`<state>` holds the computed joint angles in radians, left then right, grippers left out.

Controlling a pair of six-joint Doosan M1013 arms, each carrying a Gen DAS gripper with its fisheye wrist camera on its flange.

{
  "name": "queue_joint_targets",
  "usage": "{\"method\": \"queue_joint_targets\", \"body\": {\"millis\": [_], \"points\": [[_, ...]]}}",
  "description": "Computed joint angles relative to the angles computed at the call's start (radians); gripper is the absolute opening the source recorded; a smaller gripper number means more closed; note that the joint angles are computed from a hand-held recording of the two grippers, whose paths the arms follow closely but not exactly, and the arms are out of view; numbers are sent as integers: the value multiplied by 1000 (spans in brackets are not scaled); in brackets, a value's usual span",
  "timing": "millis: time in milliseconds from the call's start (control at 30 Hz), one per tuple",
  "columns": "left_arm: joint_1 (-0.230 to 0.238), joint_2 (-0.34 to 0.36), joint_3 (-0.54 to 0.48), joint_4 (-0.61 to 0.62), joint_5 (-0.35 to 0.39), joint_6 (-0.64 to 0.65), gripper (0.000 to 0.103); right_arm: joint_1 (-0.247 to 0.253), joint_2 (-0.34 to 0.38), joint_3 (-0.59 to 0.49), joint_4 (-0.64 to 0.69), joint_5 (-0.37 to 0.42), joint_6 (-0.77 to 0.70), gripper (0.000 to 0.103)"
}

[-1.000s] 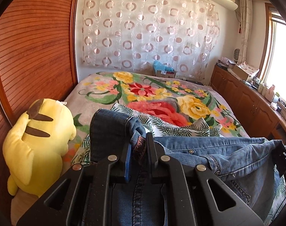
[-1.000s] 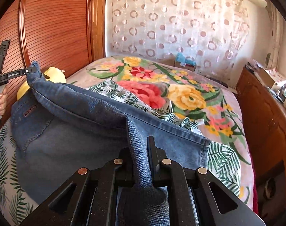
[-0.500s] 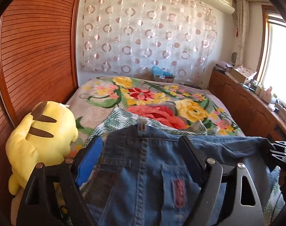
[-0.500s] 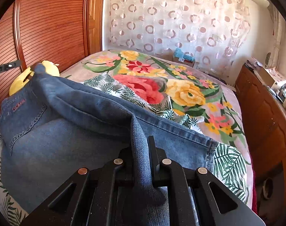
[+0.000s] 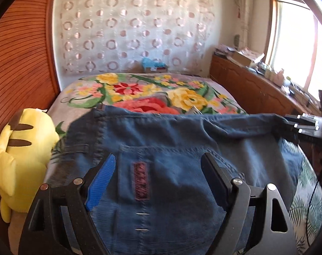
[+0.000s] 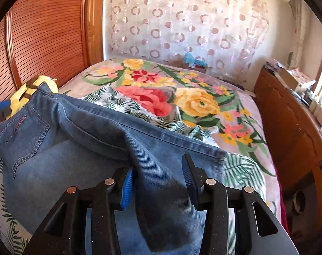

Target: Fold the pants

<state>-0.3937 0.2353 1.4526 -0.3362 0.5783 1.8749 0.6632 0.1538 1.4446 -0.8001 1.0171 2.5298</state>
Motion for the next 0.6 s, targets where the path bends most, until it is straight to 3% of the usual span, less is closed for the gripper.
{"method": "queue_joint_targets", "body": {"millis": [167,300,600], "points": [[-16,-2,14,5,5,41,83,34,-12,6,-48,53,46,47],[-22,2,14,-3,26,66,83,52,-28,24,-38,34,77,52],[-17,13,10,-12,54,83,83,12,14,1,21,87,-27,53]]}}
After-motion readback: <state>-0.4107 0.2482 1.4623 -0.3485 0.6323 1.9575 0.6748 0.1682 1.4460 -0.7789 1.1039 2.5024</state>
